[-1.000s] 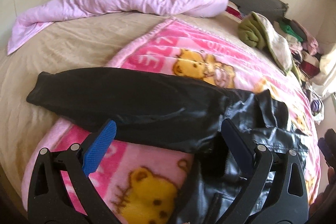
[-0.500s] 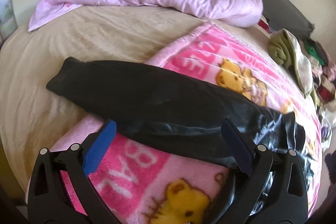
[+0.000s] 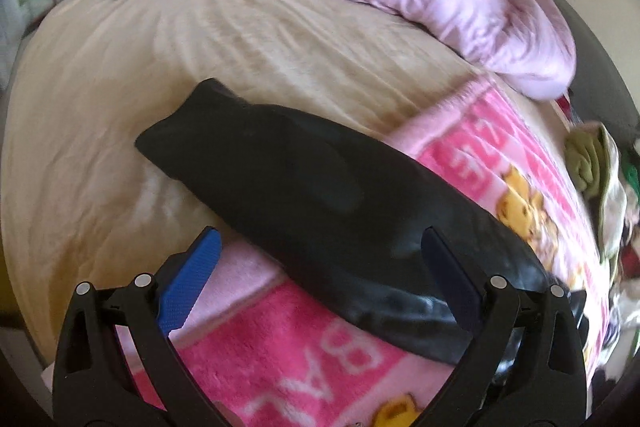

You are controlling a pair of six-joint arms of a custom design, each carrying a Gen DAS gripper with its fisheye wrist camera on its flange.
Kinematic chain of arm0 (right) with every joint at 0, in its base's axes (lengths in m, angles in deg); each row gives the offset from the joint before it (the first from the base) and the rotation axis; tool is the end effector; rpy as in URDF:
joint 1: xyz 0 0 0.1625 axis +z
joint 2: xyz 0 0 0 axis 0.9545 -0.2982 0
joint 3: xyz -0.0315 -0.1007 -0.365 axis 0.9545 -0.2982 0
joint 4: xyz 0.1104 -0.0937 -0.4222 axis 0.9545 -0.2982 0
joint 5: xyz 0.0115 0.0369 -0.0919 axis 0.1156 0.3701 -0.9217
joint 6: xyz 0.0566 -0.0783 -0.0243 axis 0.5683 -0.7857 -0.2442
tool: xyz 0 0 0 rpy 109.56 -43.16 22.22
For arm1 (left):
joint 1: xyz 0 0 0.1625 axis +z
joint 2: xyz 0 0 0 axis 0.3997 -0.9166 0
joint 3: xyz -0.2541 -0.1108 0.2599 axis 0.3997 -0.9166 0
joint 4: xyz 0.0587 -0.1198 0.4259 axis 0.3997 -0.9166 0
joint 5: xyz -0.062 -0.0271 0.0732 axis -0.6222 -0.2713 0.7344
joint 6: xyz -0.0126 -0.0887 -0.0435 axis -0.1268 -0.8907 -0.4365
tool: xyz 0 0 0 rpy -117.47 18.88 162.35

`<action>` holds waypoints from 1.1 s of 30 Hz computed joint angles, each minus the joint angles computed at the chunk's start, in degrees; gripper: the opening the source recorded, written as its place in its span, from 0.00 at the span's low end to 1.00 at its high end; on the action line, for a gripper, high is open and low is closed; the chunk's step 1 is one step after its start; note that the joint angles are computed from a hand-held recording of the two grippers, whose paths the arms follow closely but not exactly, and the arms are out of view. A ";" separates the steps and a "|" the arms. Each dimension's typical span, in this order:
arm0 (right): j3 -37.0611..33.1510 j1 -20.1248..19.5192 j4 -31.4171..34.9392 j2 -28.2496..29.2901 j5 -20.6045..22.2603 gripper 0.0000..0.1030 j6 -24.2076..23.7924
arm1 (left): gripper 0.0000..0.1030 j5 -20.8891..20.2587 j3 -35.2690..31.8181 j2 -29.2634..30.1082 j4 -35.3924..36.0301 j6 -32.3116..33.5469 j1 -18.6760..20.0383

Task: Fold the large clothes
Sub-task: 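Move the left tool along the other sleeve toward its cuff, then grasp the sleeve cuff with the left tool and lift it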

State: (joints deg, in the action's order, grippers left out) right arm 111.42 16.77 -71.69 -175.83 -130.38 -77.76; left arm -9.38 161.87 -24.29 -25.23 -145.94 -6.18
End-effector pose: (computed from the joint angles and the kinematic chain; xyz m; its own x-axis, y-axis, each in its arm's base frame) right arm 0.1263 -0.4587 0.3507 -0.6364 -0.7015 0.3208 -0.7709 0.5932 -0.2321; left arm -0.3328 -0.3118 0.0808 -0.4529 -0.8902 -0.0502 -0.2637 0.1876 -0.9462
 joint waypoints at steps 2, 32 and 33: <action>0.28 0.40 -0.29 0.25 -0.41 0.96 0.14 | 0.91 -0.40 2.83 -2.03 -2.36 -2.42 -0.19; -0.90 -9.00 5.34 -2.19 1.52 0.96 -1.00 | 0.03 6.03 1.99 2.63 4.40 -16.29 0.98; -1.62 -9.78 6.24 -2.65 2.16 0.96 -0.74 | 0.02 6.30 1.26 3.10 5.31 -16.20 0.71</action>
